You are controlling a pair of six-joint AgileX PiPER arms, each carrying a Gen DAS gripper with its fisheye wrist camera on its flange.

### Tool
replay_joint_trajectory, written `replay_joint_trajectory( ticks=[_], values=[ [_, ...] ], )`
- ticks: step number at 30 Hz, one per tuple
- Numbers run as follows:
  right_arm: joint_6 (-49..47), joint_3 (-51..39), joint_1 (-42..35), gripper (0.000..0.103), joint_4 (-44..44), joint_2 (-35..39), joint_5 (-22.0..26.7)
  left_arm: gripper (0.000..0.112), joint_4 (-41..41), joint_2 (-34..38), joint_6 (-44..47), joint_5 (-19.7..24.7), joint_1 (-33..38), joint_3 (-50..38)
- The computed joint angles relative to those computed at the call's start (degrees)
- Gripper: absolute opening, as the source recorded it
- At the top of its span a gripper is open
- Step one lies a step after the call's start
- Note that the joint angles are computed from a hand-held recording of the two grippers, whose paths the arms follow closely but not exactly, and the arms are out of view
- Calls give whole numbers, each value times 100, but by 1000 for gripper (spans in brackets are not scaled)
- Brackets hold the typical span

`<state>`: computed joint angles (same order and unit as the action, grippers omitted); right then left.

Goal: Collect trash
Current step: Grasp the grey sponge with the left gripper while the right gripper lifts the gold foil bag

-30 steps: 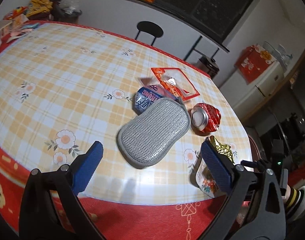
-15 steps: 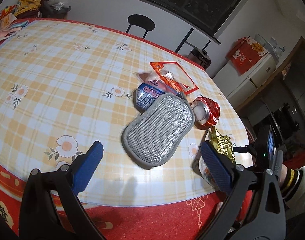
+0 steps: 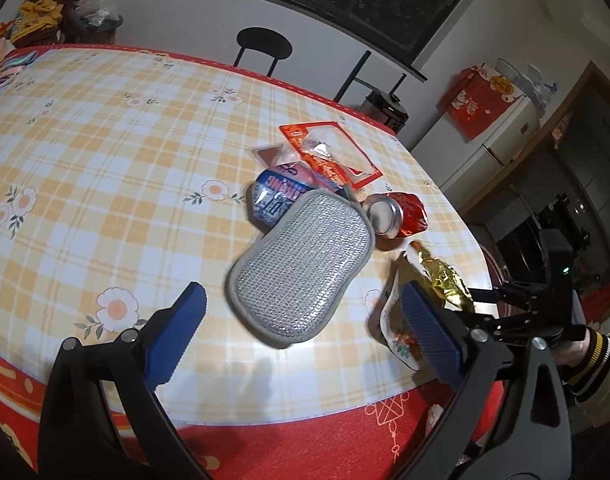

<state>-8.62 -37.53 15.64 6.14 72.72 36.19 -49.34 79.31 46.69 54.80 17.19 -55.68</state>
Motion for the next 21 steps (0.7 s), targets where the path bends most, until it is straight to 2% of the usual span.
replay_joint_trajectory(
  ticks=[3, 7, 16, 21],
  values=[
    [-93, 79, -151, 50, 476, -309, 94, 96, -2, 6, 12, 2, -84, -42],
    [-249, 198, -305, 49, 955, -584, 153, 96, -6, 39, 15, 12, -150, -95],
    [258, 321, -320, 49, 925, -1152, 291, 96, 104, 127, 4, -52, -378, -183],
    [352, 361, -496, 49, 971, -1393, 390, 96, 436, 395, 85, -344, -731, -316]
  ],
)
